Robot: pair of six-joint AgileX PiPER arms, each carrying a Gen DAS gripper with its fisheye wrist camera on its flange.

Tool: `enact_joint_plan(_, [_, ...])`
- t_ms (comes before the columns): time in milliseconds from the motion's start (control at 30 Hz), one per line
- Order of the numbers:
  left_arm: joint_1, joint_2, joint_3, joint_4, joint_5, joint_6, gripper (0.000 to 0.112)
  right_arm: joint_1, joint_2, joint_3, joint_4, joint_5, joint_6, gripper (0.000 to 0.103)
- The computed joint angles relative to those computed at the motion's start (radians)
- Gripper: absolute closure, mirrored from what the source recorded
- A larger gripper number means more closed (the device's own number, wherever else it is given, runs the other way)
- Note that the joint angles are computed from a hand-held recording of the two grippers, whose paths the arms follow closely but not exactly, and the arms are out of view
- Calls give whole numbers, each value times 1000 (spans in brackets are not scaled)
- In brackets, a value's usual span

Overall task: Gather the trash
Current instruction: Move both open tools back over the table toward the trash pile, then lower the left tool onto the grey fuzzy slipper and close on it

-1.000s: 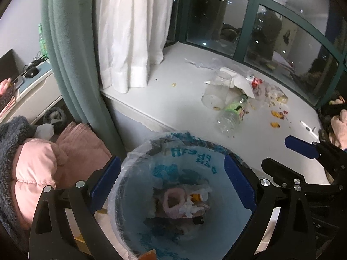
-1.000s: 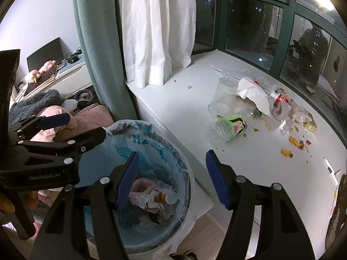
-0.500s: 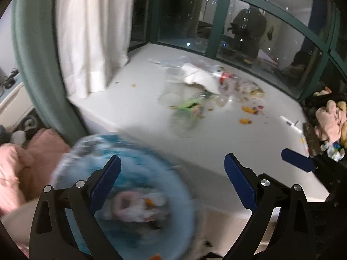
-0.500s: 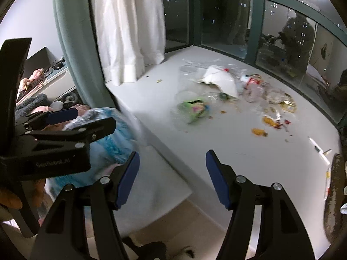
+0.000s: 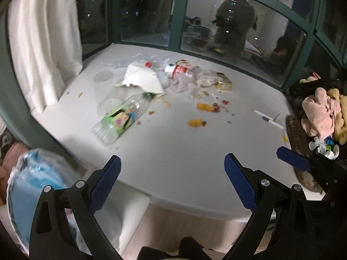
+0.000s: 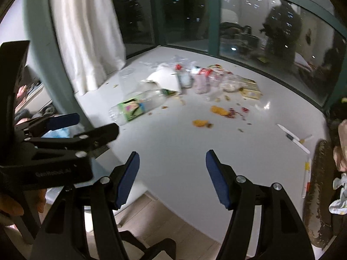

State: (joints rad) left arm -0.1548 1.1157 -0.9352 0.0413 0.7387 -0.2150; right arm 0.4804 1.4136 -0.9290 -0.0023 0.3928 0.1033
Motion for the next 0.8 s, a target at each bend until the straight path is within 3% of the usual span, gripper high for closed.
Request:
enact_joint_plan(233, [-66, 162, -116, 41, -33, -55, 19, -128, 75, -66, 183, -2, -215, 42])
enact_joint_plan(433, [-10, 345, -260, -78, -73, 90, 19, -174, 219, -223, 180, 14, -254, 42])
enact_joint_plan(800, [118, 791, -822, -273, 54, 313, 19, -197, 638, -877, 47, 260, -92, 42])
